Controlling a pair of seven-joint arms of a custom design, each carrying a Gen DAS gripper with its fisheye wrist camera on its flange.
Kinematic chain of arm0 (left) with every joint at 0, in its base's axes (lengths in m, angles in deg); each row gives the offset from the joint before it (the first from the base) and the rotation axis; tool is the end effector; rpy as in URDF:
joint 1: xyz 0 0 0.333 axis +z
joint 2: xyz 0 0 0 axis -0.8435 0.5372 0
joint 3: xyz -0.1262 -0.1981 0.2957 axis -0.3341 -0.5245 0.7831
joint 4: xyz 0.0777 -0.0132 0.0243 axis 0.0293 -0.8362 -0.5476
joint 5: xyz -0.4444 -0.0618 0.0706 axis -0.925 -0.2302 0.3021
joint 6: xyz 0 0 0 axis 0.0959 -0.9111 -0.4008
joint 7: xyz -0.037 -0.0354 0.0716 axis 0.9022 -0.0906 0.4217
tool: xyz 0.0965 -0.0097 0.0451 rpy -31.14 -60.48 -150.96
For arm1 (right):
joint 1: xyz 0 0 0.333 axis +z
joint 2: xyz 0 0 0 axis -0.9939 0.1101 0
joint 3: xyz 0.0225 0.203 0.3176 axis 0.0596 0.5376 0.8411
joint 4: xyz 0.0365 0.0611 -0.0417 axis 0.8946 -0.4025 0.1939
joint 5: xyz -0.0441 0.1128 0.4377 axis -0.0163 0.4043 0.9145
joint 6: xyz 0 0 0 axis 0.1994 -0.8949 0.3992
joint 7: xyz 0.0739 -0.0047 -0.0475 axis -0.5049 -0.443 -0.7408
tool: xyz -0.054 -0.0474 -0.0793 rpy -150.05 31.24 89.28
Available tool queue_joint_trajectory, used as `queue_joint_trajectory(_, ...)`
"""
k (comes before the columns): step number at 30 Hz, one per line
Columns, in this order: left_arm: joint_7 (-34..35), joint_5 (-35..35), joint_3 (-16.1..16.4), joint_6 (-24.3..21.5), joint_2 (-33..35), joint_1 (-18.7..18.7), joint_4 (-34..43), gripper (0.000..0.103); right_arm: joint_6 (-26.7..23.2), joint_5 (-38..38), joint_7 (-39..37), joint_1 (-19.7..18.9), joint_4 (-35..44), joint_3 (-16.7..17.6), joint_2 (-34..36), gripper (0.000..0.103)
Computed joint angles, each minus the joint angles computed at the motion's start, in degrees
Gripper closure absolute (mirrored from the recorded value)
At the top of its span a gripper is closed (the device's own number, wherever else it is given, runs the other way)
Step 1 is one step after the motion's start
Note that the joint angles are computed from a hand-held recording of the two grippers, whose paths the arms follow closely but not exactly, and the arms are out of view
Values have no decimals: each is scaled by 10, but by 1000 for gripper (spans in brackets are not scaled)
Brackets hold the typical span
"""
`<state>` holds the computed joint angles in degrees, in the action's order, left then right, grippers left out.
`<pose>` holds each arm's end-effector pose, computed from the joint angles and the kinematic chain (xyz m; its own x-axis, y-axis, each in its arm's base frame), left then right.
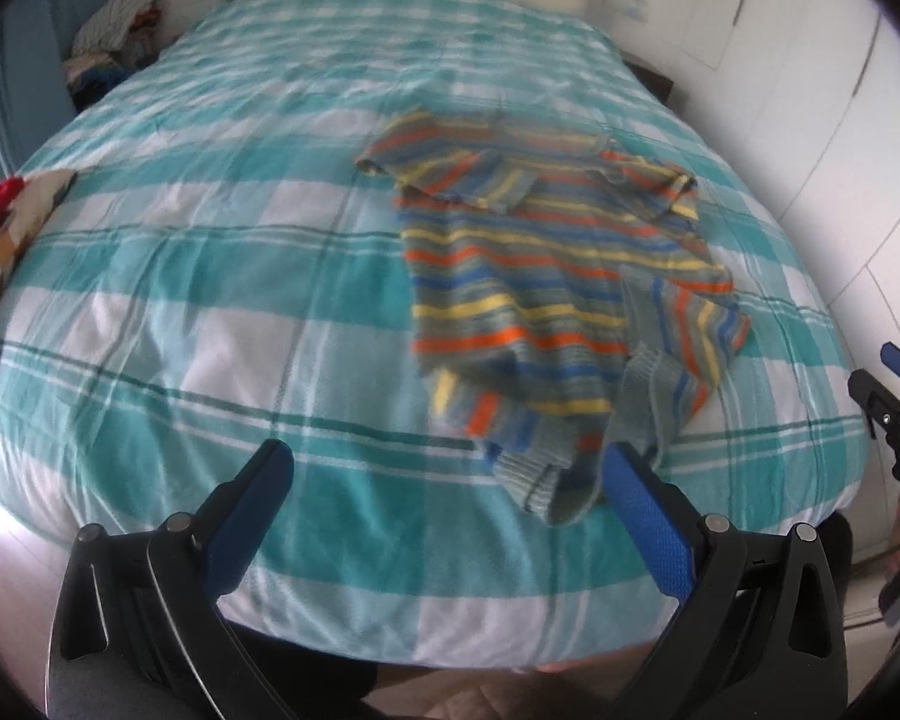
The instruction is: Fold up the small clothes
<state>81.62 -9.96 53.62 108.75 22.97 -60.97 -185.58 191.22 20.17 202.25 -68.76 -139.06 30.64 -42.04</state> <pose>0.5227 -0.1111 0.5109 0.0682 -0.9887 0.1336 -0.8350 -0.1298 -0.5347 0.5174 0.2666 0.5320 0.2166 -0.9719 0.0918 -0.6966 -0.2198 -0.6830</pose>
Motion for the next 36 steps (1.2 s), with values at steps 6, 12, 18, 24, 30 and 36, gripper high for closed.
queue_joint_trajectory(6, 163, -173, 43, -33, 106, -41, 60, 3, -11, 240, -338, 36, 158, -31, 191, 1)
queue_joint_trajectory(12, 213, -239, 3, -48, 169, -17, 103, 95, -143, 357, -467, 30, 288, -15, 300, 95)
queue_joint_trajectory(18, 380, -420, 26, -56, 70, -12, 35, 97, -61, 574, -655, -15, 86, 17, 110, 99)
queue_joint_trajectory(24, 403, -409, 46, -66, 35, -16, 0, 100, -38, 534, -597, -7, -66, -17, -16, 97)
queue_joint_trajectory(30, 425, -482, 76, -49, 3, -29, -47, 64, -32, 556, -530, 21, -144, -81, -68, 74)
queue_joint_trajectory(36, 437, -518, 60, -14, 40, -44, -31, 39, -5, 891, -705, 145, -132, -179, -46, 46)
